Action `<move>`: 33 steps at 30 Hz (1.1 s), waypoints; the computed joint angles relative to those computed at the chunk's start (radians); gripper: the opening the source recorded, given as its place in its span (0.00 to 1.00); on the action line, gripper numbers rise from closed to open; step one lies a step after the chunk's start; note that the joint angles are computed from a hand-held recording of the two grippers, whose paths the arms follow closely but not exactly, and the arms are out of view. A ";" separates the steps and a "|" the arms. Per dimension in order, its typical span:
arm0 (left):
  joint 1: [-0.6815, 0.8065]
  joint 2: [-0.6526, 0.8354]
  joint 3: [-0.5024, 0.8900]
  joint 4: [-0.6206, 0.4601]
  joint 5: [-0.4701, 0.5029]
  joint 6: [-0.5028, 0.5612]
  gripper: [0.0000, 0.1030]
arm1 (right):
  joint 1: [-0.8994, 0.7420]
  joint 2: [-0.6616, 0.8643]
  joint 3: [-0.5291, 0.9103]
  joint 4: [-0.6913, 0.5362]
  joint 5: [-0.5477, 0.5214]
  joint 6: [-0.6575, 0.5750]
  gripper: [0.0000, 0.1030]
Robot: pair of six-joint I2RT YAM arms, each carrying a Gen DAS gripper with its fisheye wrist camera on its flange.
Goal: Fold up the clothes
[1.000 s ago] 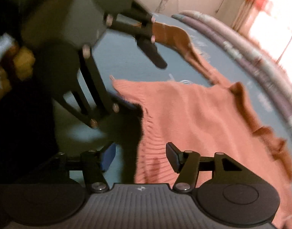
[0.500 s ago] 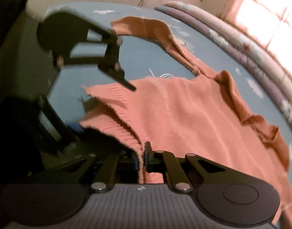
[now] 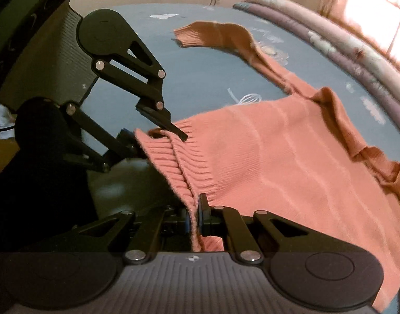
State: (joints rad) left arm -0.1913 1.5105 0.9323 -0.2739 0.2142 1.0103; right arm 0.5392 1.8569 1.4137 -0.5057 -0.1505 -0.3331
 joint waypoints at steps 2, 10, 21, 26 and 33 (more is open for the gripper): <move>-0.003 0.009 0.018 -0.040 0.007 0.013 0.15 | -0.012 0.023 0.021 -0.042 -0.030 0.004 0.08; -0.051 0.057 -0.004 -0.011 -0.072 0.047 0.22 | 0.000 0.086 0.010 -0.055 -0.040 0.073 0.13; -0.023 -0.067 0.003 -0.170 -0.095 0.062 0.32 | -0.157 -0.256 -0.269 -0.050 -0.068 0.145 0.47; -0.030 -0.104 0.015 -0.194 -0.163 0.063 0.34 | -0.238 -0.395 -0.398 -0.118 0.063 0.089 0.47; -0.162 -0.070 0.059 -0.143 -0.136 0.004 0.44 | -0.246 -0.530 -0.585 -0.053 0.242 -0.054 0.47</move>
